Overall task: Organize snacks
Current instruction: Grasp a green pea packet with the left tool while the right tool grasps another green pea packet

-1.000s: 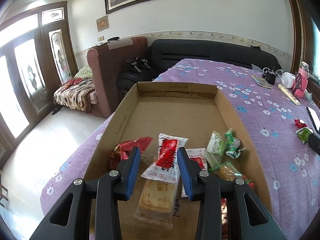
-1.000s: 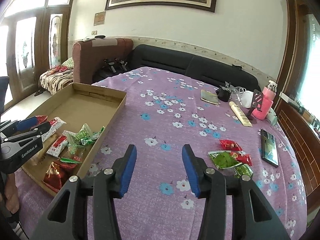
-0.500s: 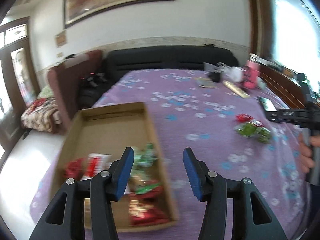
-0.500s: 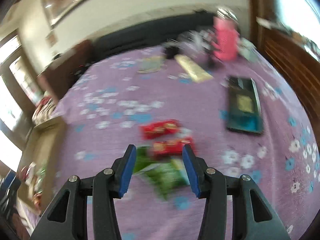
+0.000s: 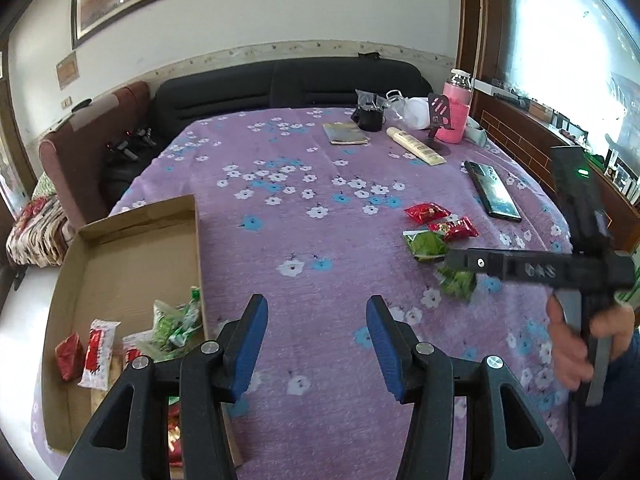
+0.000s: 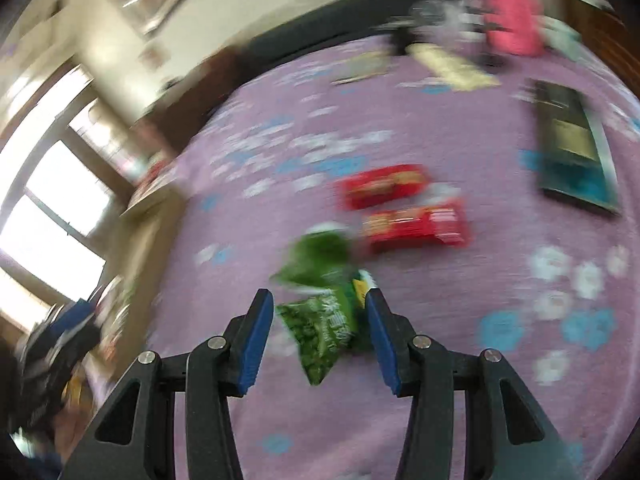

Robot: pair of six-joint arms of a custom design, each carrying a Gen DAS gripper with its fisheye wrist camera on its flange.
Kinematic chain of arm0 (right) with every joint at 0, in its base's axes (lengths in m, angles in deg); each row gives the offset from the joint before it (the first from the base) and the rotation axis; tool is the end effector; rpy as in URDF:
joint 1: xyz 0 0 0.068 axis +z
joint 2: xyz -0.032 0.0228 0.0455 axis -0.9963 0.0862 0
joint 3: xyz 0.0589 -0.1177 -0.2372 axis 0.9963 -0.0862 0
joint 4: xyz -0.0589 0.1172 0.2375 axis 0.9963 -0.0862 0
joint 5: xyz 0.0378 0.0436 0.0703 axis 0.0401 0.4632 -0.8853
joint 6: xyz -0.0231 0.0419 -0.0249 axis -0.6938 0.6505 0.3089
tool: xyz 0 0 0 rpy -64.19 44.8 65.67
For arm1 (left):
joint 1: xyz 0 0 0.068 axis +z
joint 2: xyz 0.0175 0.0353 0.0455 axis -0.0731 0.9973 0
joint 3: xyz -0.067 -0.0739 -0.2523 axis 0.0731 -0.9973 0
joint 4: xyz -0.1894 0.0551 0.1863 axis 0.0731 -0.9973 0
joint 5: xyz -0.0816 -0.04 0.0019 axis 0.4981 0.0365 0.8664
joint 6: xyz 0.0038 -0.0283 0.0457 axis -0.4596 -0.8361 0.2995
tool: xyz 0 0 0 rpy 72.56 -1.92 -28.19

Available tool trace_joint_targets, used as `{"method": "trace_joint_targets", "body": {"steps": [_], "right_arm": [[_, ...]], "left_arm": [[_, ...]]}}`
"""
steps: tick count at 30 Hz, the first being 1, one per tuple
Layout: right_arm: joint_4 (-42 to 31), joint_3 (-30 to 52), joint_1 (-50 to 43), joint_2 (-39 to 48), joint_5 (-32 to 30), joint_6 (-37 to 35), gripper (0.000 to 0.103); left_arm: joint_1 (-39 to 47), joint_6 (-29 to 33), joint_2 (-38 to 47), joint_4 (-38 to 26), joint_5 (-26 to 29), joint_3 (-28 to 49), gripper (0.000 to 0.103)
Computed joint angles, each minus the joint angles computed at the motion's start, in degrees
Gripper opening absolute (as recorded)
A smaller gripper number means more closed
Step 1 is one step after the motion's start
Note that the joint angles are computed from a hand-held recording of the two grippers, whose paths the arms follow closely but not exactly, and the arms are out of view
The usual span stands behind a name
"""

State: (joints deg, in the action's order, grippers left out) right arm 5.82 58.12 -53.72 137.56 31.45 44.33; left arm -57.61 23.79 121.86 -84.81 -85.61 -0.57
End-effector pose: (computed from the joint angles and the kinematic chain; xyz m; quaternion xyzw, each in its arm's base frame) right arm 0.2268 0.1501 0.2204 -0.1172 0.9110 0.2921 0.2666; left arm 0.1087 -0.1144 0.2767 0.0338 0.9239 -0.0116 0.3810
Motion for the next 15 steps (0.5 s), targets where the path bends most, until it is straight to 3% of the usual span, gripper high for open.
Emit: {"method": "trace_joint_targets", "body": {"steps": [5,11,15], "right_arm": [[2.00,-2.55,-4.38,-3.32,0.37,4.95,0.047],[3.77,-5.40,-10.49,-6.44,-0.36,10.65,0.047],[4.54,-6.46,-13.11,-7.31,-1.42,13.02,0.047]], "left_arm": [[6.04,4.32,7.43,4.81,8.94,4.08,0.056],[11.89,8.59,24.41,9.81,23.33,13.39,0.058],[13.78,8.43,35.41,10.26,28.66,19.72,0.058]]}}
